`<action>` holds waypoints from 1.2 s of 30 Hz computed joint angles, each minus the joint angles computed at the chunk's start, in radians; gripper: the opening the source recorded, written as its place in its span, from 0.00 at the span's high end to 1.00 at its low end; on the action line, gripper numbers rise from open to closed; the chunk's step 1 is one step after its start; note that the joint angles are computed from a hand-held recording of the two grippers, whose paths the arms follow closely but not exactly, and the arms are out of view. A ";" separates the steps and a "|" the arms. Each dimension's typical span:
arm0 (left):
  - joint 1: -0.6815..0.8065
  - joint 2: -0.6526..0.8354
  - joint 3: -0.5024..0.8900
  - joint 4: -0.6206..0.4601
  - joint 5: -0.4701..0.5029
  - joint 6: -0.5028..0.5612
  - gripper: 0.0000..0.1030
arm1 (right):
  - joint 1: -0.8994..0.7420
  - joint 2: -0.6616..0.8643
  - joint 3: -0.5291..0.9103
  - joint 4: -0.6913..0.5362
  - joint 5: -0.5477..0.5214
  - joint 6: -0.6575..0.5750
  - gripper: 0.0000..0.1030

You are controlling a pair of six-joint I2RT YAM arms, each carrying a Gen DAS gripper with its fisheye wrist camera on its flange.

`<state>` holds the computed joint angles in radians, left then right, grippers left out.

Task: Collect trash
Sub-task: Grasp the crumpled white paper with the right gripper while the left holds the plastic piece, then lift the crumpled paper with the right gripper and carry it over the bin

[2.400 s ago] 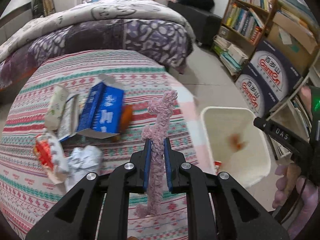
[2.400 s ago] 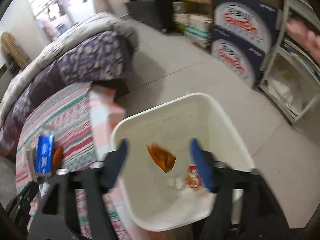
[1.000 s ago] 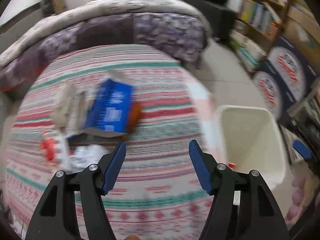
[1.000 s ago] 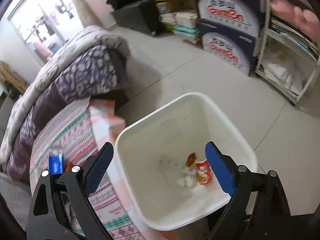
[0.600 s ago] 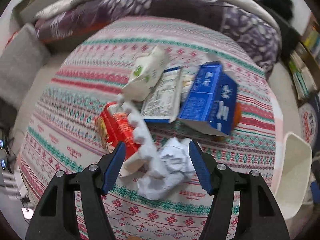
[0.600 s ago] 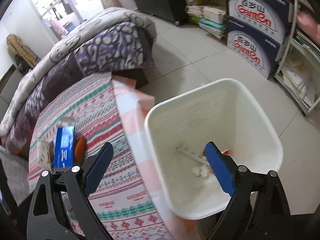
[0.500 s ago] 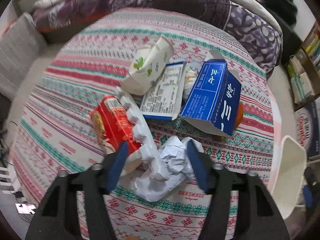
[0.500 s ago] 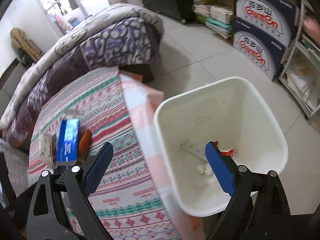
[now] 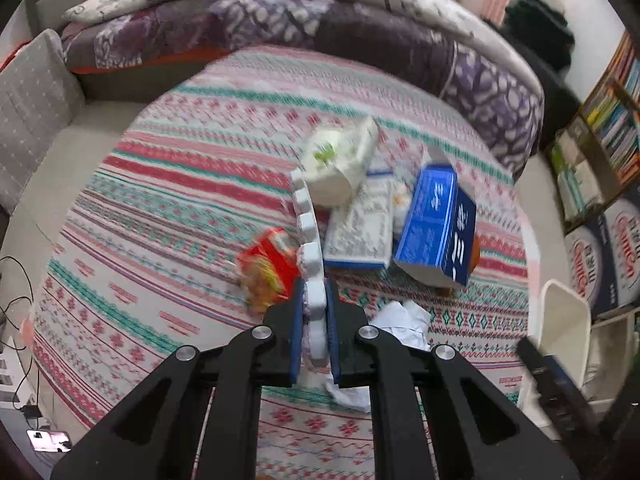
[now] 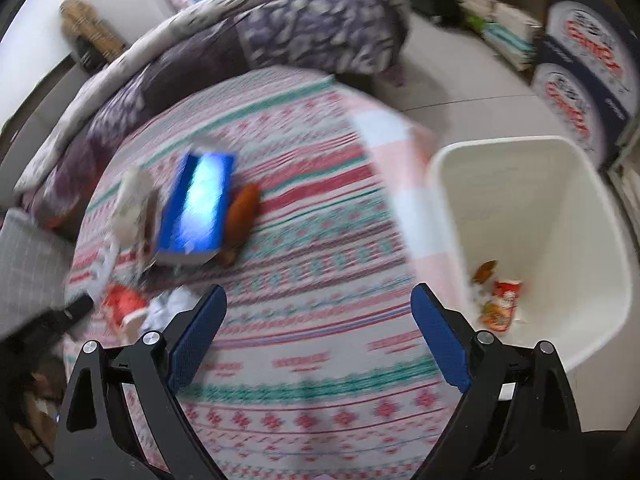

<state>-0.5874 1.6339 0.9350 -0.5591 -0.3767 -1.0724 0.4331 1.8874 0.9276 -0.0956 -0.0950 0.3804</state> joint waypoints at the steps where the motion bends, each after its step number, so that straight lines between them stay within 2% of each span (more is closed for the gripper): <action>1: -0.001 -0.028 -0.014 -0.004 -0.010 0.002 0.90 | 0.026 0.013 0.009 -0.001 -0.008 0.004 0.13; 5: -0.011 -0.118 -0.062 -0.033 -0.045 0.009 0.90 | 0.109 0.074 0.059 -0.015 -0.045 0.052 0.13; 10: -0.008 -0.147 -0.093 -0.036 -0.057 0.025 0.90 | 0.198 0.150 0.124 -0.009 -0.051 0.135 0.13; 16: 0.023 -0.226 -0.151 -0.022 -0.040 0.035 0.90 | 0.249 0.224 0.184 -0.005 -0.067 0.148 0.16; 19: 0.041 -0.244 -0.171 -0.009 -0.023 0.041 0.90 | 0.263 0.237 0.195 0.012 -0.047 0.124 0.32; 20: 0.042 -0.243 -0.173 -0.007 -0.022 0.041 0.90 | 0.261 0.238 0.195 0.022 -0.060 0.114 0.45; 24: 0.037 -0.243 -0.176 -0.004 -0.021 0.040 0.90 | 0.249 0.208 0.166 0.064 -0.088 0.102 0.49; 36: -0.016 -0.260 -0.152 0.007 -0.092 0.028 0.90 | 0.199 0.018 0.034 0.150 -0.011 0.046 0.50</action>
<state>-0.6033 1.3739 0.7830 -0.5523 -0.4689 -1.0447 0.6322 1.9055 0.9621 0.0540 -0.1063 0.4268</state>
